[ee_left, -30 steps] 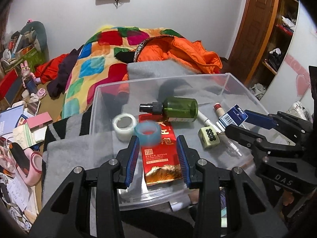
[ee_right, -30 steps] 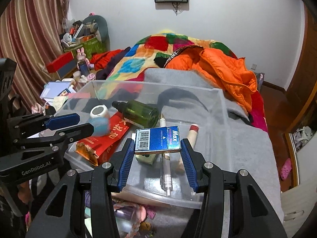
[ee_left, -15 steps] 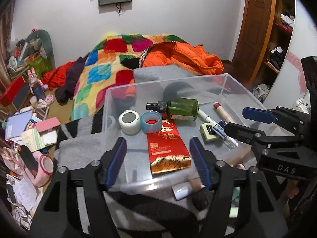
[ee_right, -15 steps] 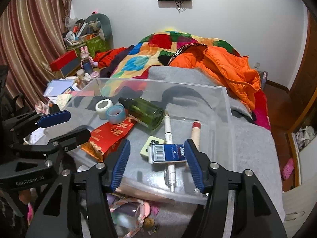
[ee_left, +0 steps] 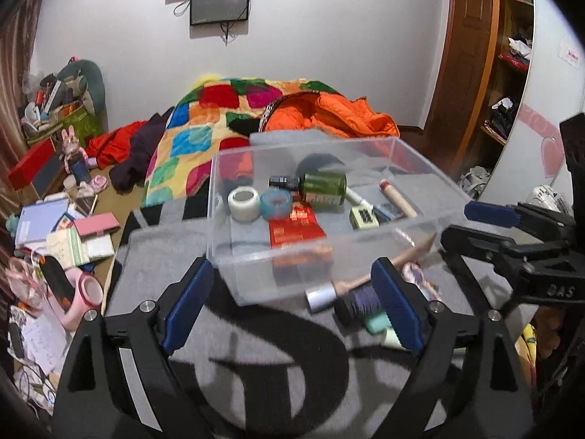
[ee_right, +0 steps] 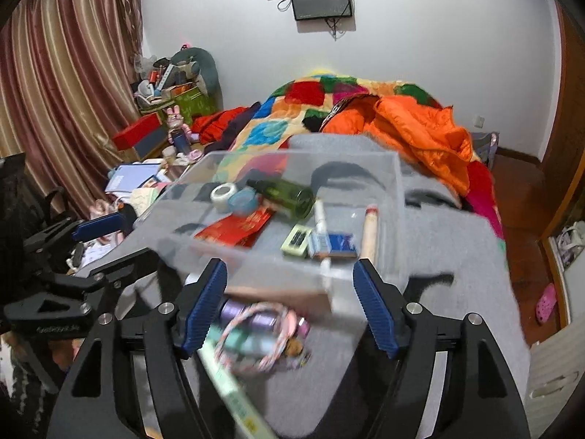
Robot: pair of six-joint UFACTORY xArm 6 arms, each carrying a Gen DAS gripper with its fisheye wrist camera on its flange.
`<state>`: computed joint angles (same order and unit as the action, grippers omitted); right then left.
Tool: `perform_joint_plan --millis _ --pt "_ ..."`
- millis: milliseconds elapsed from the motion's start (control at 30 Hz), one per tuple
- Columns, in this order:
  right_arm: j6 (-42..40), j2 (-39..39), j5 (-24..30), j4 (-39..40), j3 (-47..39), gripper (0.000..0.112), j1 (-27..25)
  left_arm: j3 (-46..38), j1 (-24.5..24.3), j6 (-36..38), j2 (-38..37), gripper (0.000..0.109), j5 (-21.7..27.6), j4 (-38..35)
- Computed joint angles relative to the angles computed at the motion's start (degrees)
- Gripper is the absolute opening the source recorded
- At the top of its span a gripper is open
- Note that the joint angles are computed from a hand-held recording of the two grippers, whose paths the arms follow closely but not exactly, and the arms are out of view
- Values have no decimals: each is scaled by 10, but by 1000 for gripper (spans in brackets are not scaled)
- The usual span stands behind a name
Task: Organize objects
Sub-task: 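Open both tools and withdraw them from the box, then grasp the pink-white braided bracelet with the right tool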
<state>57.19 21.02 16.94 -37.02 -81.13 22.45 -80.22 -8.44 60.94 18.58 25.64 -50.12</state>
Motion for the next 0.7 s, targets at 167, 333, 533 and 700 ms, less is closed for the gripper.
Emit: perform_joint_plan --millis 167,333,533,700 --pt "-48 8 2 50 10 73 18 40 8 -7 -13 89 -8 9" --pt "-77 48 25 85 -17 72 27 55 21 -29 -15 89 8 21" --pt "-102 44 0 134 8 29 23 46 17 -28 -7 89 30 18" --pt "-52 21 -11 76 37 11 17 36 -2 -22 -1 89 35 22"
